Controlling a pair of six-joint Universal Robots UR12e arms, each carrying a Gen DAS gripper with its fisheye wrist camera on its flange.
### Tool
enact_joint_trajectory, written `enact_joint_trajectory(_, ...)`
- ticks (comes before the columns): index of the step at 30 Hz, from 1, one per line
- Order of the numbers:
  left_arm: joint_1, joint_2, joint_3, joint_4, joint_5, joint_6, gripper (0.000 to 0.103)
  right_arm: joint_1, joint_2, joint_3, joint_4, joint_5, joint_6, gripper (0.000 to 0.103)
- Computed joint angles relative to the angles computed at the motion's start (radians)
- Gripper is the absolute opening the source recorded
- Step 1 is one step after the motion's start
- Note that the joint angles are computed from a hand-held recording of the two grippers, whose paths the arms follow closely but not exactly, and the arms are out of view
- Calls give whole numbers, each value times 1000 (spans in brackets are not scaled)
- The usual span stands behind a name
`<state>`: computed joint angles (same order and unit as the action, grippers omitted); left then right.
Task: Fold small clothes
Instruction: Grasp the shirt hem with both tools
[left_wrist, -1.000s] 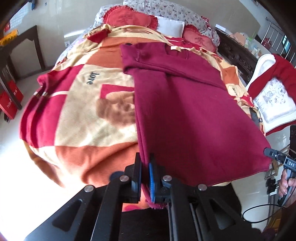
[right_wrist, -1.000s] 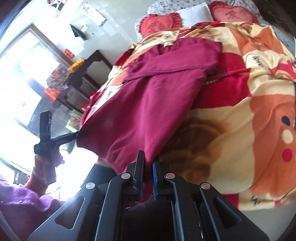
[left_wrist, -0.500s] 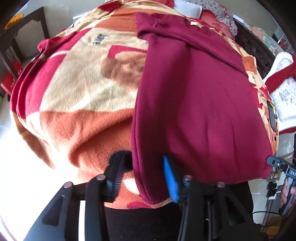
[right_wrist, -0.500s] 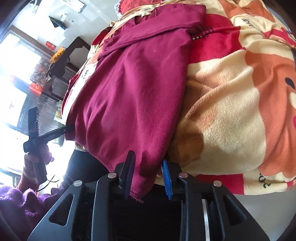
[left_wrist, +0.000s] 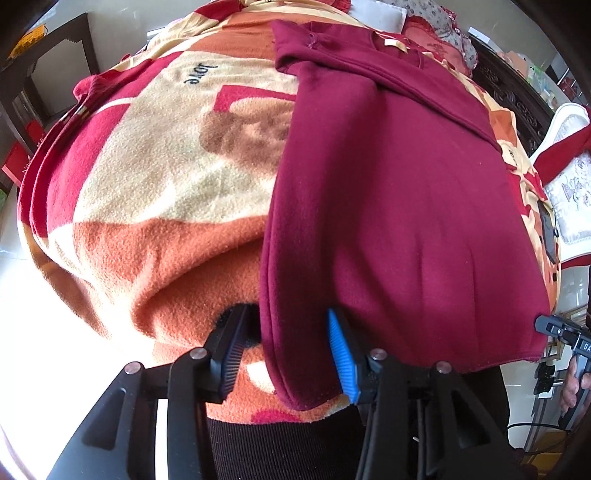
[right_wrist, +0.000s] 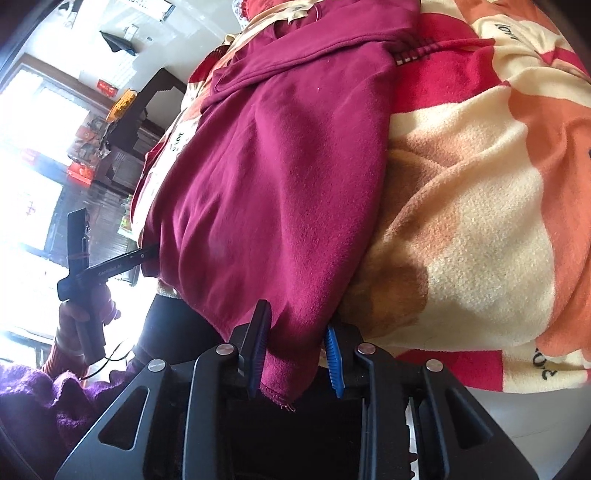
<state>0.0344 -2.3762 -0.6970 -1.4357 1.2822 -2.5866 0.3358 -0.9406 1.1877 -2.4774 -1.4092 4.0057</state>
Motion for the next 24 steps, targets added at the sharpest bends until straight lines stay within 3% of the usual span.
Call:
enact_joint_trajectory(2,-1,-5,9,-7,1,4,44,1,1,-7,15,-3,-15,5)
enact_joint_trajectory(3,-1,-8,15,-17,-2,11,36,4,4,-21,47,-15,-41,0)
enact_joint_trajectory(5,0,-23,49,-67,-15,23,21,8,7,-34,71,-31,-66,0)
enact_joint_trajectory(8,5,-28,68,-92,-37,25,12,6,2,-23,39,-25,-54,0)
enact_joint_trajectory(17,25,-37,121,-157,-126,22,8,-7,-33,59,-165,0,31,0)
enact_joint_trajectory(24,29,-82,229,-174,-210,-15,8,-25,-39,83,-315,16,81,0)
